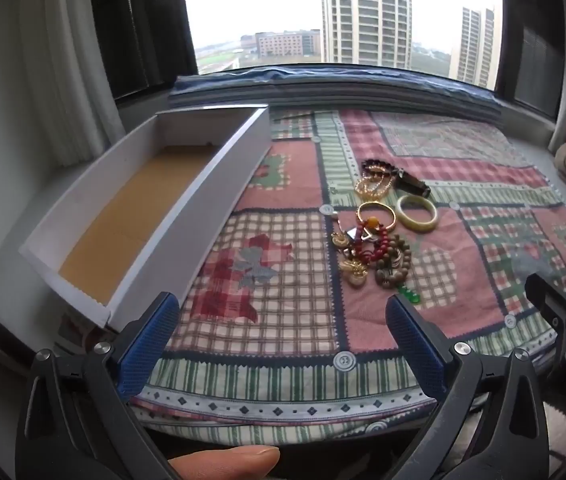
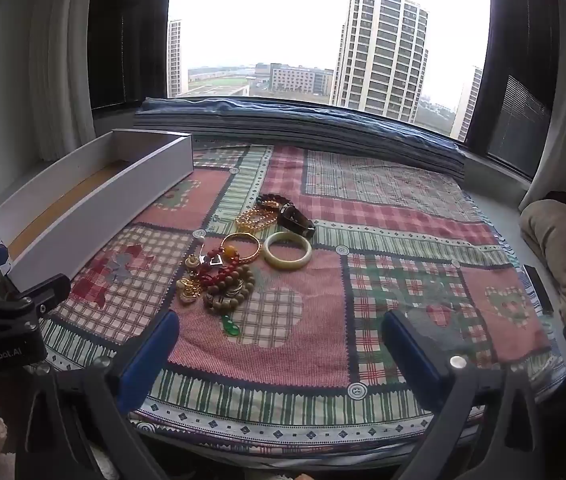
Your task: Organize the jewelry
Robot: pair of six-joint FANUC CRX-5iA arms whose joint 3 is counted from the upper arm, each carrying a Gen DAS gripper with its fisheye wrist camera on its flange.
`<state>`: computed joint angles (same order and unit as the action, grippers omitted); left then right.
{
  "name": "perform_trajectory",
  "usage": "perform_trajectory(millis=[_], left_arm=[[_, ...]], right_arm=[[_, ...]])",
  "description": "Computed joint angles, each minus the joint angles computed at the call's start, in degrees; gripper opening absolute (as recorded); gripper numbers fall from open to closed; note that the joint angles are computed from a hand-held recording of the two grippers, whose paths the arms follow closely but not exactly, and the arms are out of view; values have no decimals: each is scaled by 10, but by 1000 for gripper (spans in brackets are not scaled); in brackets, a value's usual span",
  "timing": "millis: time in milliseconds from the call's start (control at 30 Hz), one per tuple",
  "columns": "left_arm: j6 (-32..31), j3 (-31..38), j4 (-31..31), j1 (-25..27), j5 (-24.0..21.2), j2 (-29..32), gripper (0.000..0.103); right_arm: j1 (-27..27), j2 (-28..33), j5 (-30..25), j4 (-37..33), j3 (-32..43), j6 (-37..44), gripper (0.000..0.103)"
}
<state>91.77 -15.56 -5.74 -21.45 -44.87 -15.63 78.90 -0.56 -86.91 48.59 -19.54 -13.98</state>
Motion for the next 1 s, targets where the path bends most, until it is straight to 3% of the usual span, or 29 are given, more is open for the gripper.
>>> perform_trajectory(millis=[167, 300, 433, 833, 1000], left_arm=[[8, 30, -23, -21, -24, 30, 103], [-33, 3, 11, -6, 10, 12, 103], [-44, -4, 23, -1, 14, 8, 103], [-28, 10, -2, -16, -15, 14, 103], [-44, 9, 19, -8, -29, 18, 103]], right_arm=[[-17, 2, 12, -16, 4, 6, 103], [2, -11, 7, 9, -28, -35, 103], [3, -13, 4, 4, -26, -34, 103], [11, -11, 2, -6, -24, -40, 103], [12, -10, -8, -11, -22, -43, 103]])
